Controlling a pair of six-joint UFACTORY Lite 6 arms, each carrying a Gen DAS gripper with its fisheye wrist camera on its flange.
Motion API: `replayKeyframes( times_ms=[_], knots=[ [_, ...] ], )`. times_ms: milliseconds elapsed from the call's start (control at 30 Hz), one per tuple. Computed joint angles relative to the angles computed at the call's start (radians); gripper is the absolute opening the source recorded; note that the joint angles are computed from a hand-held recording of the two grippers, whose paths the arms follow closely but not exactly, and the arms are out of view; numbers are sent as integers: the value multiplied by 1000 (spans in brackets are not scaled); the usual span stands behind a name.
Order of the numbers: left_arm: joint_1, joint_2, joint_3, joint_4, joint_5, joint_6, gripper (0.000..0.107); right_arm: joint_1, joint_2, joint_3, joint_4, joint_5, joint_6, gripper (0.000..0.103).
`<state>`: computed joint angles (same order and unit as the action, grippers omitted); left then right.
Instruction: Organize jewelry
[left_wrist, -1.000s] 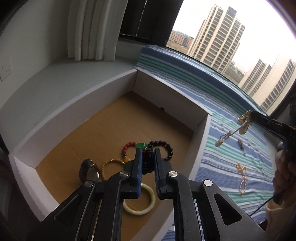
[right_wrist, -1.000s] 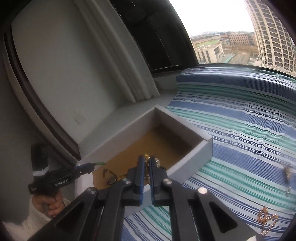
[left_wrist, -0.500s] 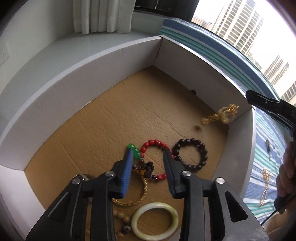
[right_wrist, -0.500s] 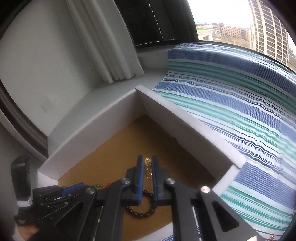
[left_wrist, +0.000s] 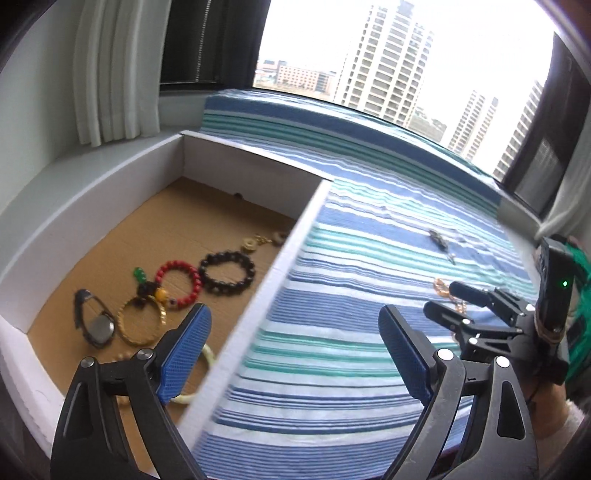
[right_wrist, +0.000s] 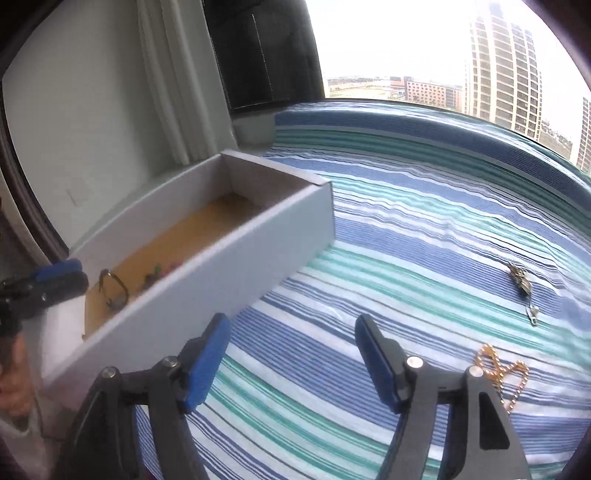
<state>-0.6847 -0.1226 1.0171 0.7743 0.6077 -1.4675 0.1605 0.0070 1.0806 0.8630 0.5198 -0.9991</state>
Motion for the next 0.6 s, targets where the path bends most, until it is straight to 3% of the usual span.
replayKeyframes(
  times_ms=[133, 267, 433, 600],
  knots=[
    [-73, 241, 108, 43, -120, -105, 93, -235, -247, -326, 71, -19, -235, 71],
    [-153, 486, 258, 51, -155, -157, 93, -574, -328, -491, 173, 53, -485, 71],
    [-217, 686, 448, -56, -85, -22, 93, -955, -292, -578, 319, 103, -828, 71],
    [-234, 711, 455, -81, -80, -10, 93, -1168, -192, -561, 408, 163, -1007, 72]
  ],
)
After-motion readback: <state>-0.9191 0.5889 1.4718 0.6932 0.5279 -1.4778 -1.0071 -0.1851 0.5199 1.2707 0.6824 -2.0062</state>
